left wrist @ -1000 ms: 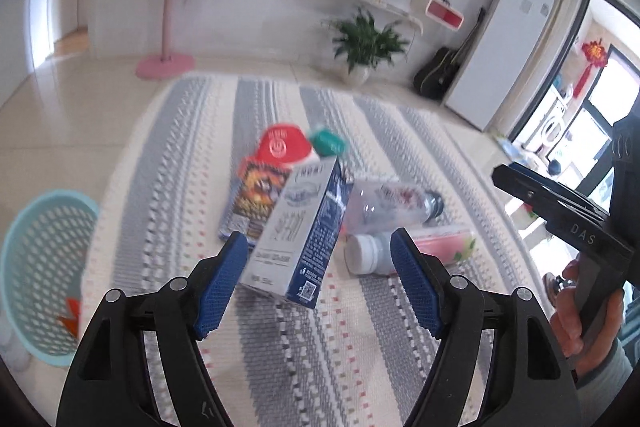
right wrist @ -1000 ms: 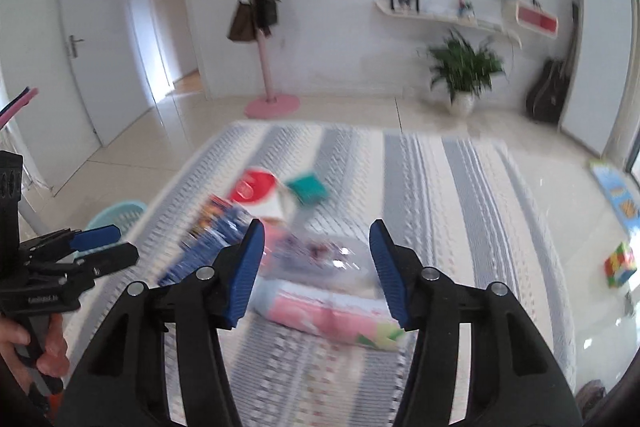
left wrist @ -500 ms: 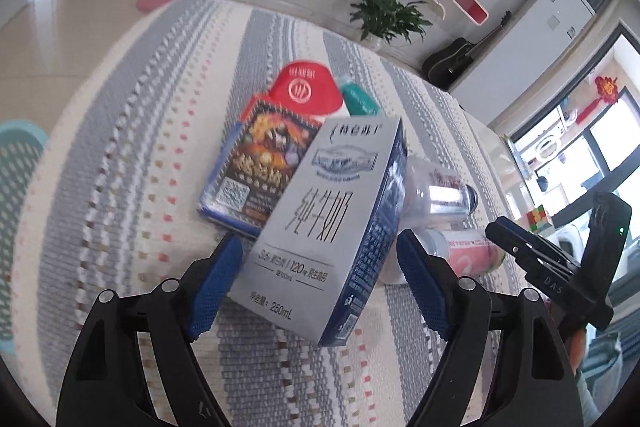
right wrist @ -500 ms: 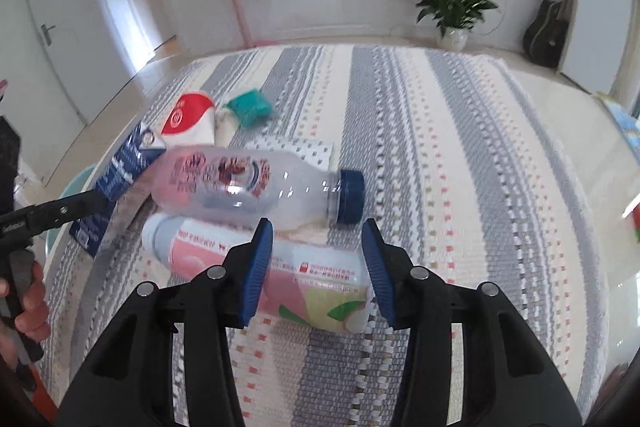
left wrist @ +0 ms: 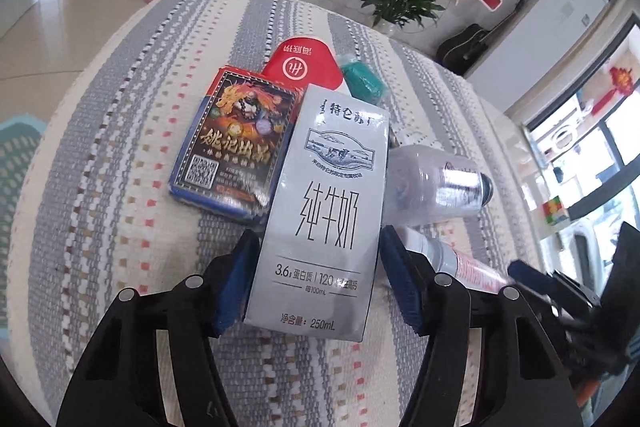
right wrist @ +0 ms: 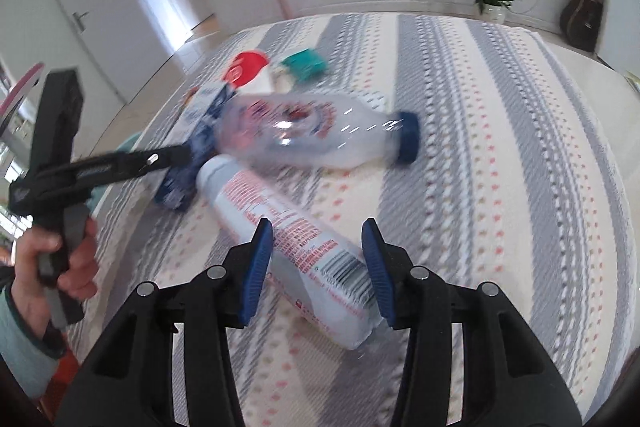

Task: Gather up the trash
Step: 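Grasp a white milk carton with left gripper while right grasps pink-white bottle, then carry the milk carton and pink bottle with both grippers over the basket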

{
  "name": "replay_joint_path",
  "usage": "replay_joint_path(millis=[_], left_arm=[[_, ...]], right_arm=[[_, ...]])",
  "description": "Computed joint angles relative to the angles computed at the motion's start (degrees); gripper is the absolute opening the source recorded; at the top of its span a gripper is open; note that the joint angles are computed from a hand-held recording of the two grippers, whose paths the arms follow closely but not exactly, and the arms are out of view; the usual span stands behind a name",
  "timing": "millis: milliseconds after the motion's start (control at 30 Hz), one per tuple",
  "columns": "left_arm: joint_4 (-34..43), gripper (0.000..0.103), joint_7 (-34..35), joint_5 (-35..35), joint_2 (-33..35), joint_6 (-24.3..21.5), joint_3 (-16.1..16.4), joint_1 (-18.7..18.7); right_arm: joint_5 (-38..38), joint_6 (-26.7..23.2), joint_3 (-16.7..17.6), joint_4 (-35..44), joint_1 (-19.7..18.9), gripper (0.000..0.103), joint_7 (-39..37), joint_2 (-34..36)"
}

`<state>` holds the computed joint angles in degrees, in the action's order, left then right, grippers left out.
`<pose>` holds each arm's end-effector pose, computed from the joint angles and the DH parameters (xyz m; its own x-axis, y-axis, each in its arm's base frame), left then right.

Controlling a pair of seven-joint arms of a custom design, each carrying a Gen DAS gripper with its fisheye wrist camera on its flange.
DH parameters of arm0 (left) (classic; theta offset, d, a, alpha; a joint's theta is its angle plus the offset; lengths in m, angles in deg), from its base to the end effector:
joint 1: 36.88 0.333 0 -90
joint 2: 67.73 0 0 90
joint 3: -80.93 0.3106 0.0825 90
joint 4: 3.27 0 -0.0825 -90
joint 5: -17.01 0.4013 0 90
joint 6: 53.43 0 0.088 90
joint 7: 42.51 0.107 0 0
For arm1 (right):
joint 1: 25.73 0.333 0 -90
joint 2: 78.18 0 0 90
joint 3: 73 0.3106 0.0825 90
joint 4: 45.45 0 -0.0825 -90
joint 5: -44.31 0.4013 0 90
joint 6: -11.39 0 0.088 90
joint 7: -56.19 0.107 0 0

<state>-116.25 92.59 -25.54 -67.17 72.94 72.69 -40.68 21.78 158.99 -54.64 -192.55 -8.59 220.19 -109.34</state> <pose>0.5816 -0.1473 0.4816 -0.6135 -0.6908 0.3828 -0.7675 0.4071 -0.4953 0.3529 0.2661 0.4810 -0.2976 -0.9240 -0.2401 -0.7232 0.3824 -0.5751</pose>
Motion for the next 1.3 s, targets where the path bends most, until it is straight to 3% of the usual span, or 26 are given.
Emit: replay_joint_path(millis=[267, 433, 633, 667, 733, 800, 833, 967, 1100, 1300], left_arm=[[-5.76, 0.055, 3.26, -1.82, -7.39, -2.63, 3.06, 1.26], [-11.6, 0.055, 2.99, 0.47, -13.09, 0.23, 4.97, 1.66], [-13.31, 0.054, 3.71, 3.67, -13.43, -1.81, 6.44, 1.94], [-13.63, 0.055, 3.48, 3.97, -13.44, -1.04, 6.19, 1.86], [-14.58, 0.056, 2.89, 4.09, -13.56, 2.23, 5.6, 1.55], [-15.44, 0.072, 2.1, 4.78, -13.76, 5.46, 4.98, 1.01], [-15.53, 0.073, 2.18, 4.82, -13.6, 6.45, 4.87, 0.57], [-14.97, 0.073, 0.91, 7.75, -12.41, 7.03, 3.94, -0.49], [-16.68, 0.061, -0.39, 12.69, -12.64, 12.48, 2.69, -1.42], [-17.03, 0.06, 4.14, 7.02, -13.89, 10.45, 5.75, -2.21]], right_arm=[[1.39, 2.28, 1.39, 1.79, 2.67, 0.043, 0.59, 2.53], [-0.5, 1.45, 3.28, 5.38, 2.39, 0.043, 3.56, 6.2], [-3.06, -0.03, 2.42, 8.07, 3.51, 0.043, 7.68, 9.58], [-3.38, -0.42, 2.21, 8.37, 3.54, 0.044, 8.43, 9.88], [-4.57, -2.14, 2.07, 9.28, 3.3, 0.055, 10.24, 10.47], [-5.73, -3.07, 1.59, 9.63, 3.27, 0.06, 11.61, 10.71], [-5.84, -3.06, 1.17, 9.62, 3.44, 0.062, 12.02, 10.74], [-5.48, -3.48, -0.15, 10.02, 4.08, 0.063, 11.95, 11.35], [-4.65, -4.58, -0.82, 11.23, 4.99, 0.063, 11.0, 13.01], [-3.58, -7.82, -1.56, 14.38, 6.55, 0.063, 9.86, 16.07]])
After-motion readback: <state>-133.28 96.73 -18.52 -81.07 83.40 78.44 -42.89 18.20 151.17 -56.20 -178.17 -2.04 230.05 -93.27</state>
